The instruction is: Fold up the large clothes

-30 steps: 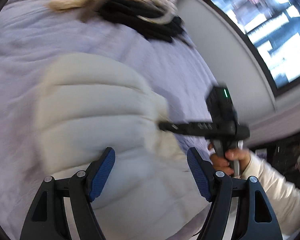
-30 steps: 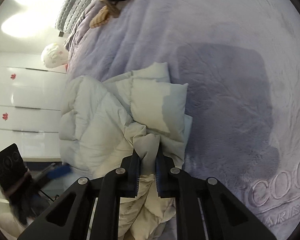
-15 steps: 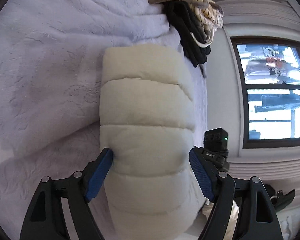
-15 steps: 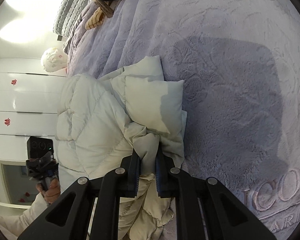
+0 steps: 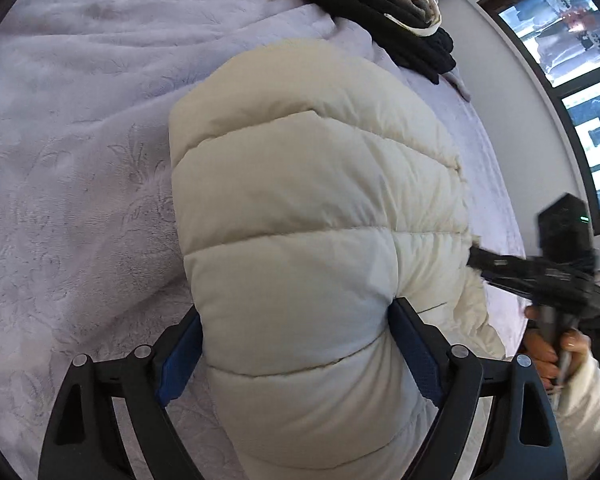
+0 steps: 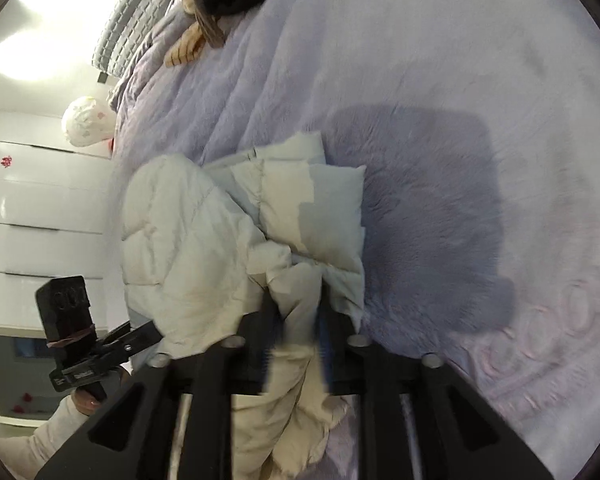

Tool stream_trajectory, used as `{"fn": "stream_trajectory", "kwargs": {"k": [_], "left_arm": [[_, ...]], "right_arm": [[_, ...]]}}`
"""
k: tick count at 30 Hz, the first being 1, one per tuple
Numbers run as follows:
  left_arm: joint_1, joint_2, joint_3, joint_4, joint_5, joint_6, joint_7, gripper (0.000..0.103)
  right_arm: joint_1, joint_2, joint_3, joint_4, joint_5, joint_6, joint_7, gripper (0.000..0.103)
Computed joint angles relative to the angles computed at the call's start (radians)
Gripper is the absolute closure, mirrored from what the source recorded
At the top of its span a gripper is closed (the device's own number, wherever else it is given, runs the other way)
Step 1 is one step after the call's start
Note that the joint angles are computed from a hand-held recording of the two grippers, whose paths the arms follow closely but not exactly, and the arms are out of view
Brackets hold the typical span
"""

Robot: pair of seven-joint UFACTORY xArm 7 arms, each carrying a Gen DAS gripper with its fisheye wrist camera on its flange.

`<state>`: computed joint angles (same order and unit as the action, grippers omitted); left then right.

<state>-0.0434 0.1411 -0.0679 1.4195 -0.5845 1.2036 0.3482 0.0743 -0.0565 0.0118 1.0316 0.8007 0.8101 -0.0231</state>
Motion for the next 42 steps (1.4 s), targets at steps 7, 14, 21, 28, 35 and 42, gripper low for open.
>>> {"fn": "stream_trajectory", "kwargs": {"k": [7,14,21,28,35,42], "left_arm": [[-0.014,-0.005,-0.003,-0.007,0.034,-0.024,-0.024,0.015],[-0.012,-0.014,-0.001,-0.020,0.033,-0.034,-0.018,0.015],[-0.009,-0.025,0.004,-0.034,0.034,-0.032,-0.009,0.015],[-0.010,-0.035,0.006,-0.056,0.027,-0.056,-0.001,0.013],[0.001,-0.028,0.010,-0.069,-0.013,-0.061,0.025,0.010],[0.037,-0.005,0.022,-0.063,-0.084,-0.010,0.060,0.010]], "right_arm": [[0.007,-0.103,-0.033,-0.054,0.015,0.062,-0.032,0.008],[0.004,-0.026,-0.047,-0.056,0.158,0.152,-0.173,0.000],[-0.038,0.104,-0.009,0.016,0.188,0.198,-0.220,0.000],[-0.068,0.169,0.029,0.053,0.290,0.200,-0.306,0.000],[-0.064,0.190,0.051,0.065,0.333,0.188,-0.315,0.000],[-0.031,0.157,0.068,0.052,0.338,0.148,-0.279,0.001]]}}
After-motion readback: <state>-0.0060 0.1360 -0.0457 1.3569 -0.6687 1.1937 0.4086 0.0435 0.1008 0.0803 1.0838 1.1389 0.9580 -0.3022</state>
